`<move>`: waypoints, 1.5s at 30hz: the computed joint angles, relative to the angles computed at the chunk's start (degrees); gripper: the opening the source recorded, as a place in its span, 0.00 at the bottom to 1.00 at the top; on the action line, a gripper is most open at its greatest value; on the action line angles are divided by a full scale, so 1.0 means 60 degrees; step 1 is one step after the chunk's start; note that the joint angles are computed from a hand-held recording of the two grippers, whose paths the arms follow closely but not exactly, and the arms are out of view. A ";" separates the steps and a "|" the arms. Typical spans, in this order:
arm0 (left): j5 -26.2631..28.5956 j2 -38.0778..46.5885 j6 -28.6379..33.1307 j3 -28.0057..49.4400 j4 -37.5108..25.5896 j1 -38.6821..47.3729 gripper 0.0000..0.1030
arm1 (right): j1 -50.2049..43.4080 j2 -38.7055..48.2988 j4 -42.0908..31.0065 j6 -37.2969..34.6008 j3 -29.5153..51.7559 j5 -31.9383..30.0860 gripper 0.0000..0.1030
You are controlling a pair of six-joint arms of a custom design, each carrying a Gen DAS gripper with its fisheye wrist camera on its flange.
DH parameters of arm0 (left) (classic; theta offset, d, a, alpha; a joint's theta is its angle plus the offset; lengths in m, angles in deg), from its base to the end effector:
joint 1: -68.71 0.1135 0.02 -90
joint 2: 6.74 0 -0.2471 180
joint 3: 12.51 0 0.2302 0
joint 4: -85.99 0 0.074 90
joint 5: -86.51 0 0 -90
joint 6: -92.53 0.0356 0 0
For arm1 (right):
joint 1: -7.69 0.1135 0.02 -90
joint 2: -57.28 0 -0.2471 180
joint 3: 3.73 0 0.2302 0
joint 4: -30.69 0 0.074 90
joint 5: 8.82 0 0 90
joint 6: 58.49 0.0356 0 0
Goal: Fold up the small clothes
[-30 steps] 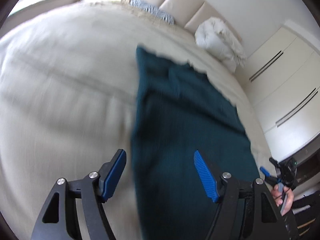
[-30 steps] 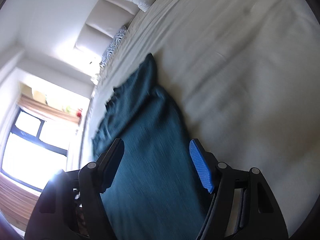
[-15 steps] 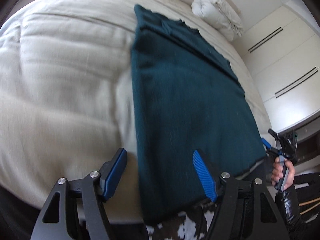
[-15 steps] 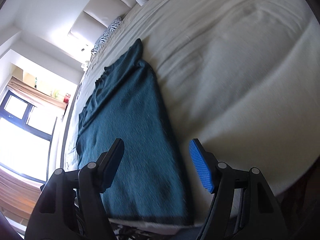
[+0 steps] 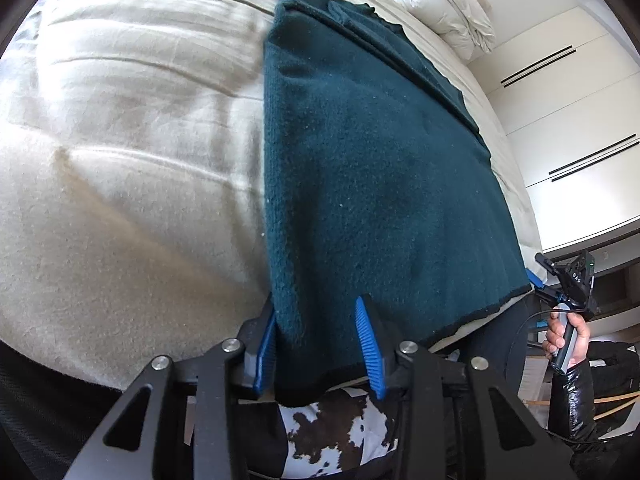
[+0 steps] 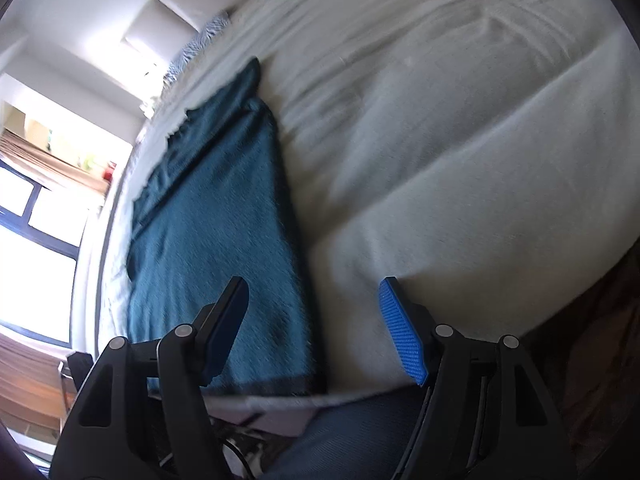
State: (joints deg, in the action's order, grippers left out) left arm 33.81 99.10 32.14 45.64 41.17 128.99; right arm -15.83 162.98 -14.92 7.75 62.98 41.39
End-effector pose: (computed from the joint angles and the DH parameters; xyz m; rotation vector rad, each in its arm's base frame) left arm 0.1367 0.1959 0.0788 -0.7149 2.5333 -0.6695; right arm 0.2615 -0.0890 0.1056 -0.0509 2.6586 0.8312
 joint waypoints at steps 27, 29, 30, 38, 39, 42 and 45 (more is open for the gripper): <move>0.0008 0.0450 0.0972 0.0194 -0.0594 0.0422 0.07 | 0.0212 0.0505 -0.1467 -0.1282 0.0118 0.0626 0.08; 0.0038 0.0338 0.1058 0.0137 -0.0652 0.0456 0.06 | 0.0292 0.0375 -0.1377 -0.1375 -0.0040 0.0630 0.07; 0.0081 0.0253 0.1134 0.0121 -0.0726 0.0495 0.05 | 0.0319 0.0302 -0.1341 -0.1405 -0.0121 0.0597 0.07; 0.1453 0.0707 0.1887 0.1168 -0.2385 0.1252 0.05 | 0.0318 -0.0788 -0.1461 -0.1425 -0.0555 -0.0234 0.06; 0.1788 0.0883 0.2051 0.1468 -0.2815 0.1404 0.05 | 0.0319 -0.1019 -0.1544 -0.1435 -0.0578 -0.0429 0.06; 0.2681 0.1199 0.2401 0.2198 -0.3808 0.1746 0.05 | 0.0391 -0.1562 -0.1691 -0.1252 -0.0573 -0.0905 0.06; 0.3309 0.1367 0.2510 0.2710 -0.4424 0.1879 0.05 | 0.0588 -0.1915 -0.1712 -0.0738 -0.0383 -0.1446 0.06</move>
